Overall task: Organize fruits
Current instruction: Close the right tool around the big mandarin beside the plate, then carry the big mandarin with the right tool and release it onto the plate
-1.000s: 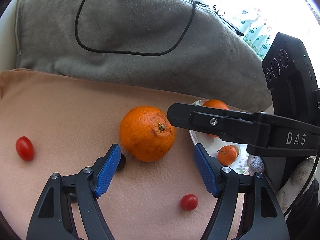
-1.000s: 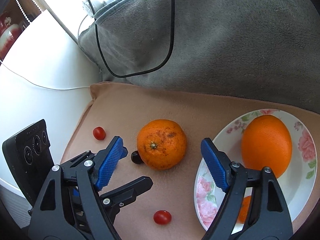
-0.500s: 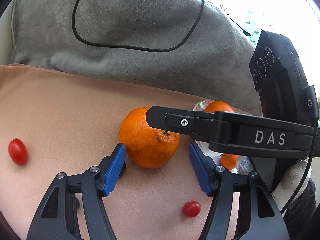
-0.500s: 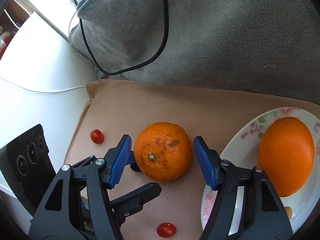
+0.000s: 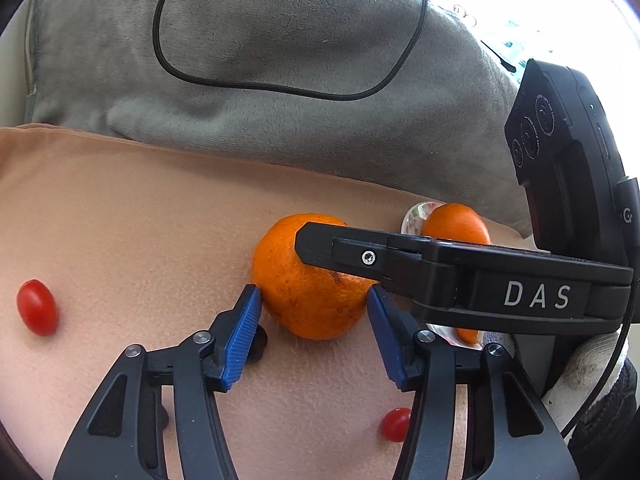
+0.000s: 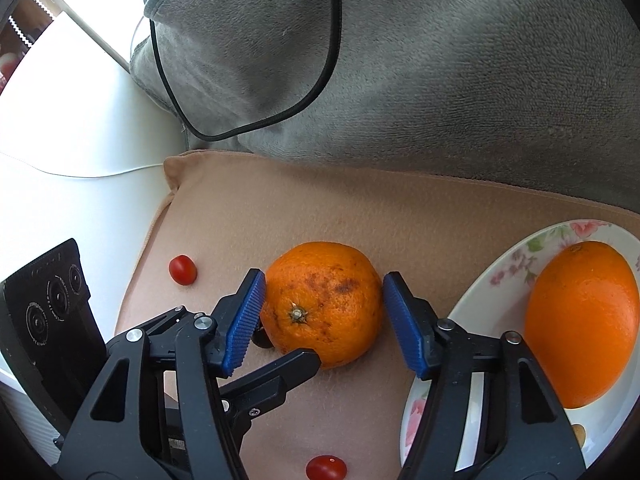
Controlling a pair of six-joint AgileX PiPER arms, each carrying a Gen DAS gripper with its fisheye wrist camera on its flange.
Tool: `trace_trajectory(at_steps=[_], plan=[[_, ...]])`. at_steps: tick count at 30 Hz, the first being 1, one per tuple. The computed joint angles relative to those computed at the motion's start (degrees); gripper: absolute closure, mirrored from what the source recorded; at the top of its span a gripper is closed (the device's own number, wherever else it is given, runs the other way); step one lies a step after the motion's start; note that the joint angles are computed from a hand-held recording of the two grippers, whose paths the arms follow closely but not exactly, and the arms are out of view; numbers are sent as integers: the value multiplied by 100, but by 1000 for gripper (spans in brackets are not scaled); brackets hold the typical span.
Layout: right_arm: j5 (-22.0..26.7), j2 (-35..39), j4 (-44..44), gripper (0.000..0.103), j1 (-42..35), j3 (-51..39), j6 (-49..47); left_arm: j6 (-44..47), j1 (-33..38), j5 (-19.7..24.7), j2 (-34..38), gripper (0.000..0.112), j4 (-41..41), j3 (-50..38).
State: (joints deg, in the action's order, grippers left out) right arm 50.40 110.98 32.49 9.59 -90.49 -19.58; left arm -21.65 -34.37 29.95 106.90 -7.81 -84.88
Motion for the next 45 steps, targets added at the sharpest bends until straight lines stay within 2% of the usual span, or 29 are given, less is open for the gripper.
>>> trace_trajectory(at_steps=[11,27,39,45], plan=[[-71,-280,74,40,-24,257,-87,-475,-152,79,-27,59,522,-119],[-114,-1142,270,40,-361,932,-434,-976,-524,199,-229,59,1095,-290],[-41,-1794,397,41,-940,1443,-791,-1186,-1001,377,122,59,1312,-960],[97,-2052,524,41,-1405,1649,-1066,-1214,-1278,647,372,59,1355,-1515]])
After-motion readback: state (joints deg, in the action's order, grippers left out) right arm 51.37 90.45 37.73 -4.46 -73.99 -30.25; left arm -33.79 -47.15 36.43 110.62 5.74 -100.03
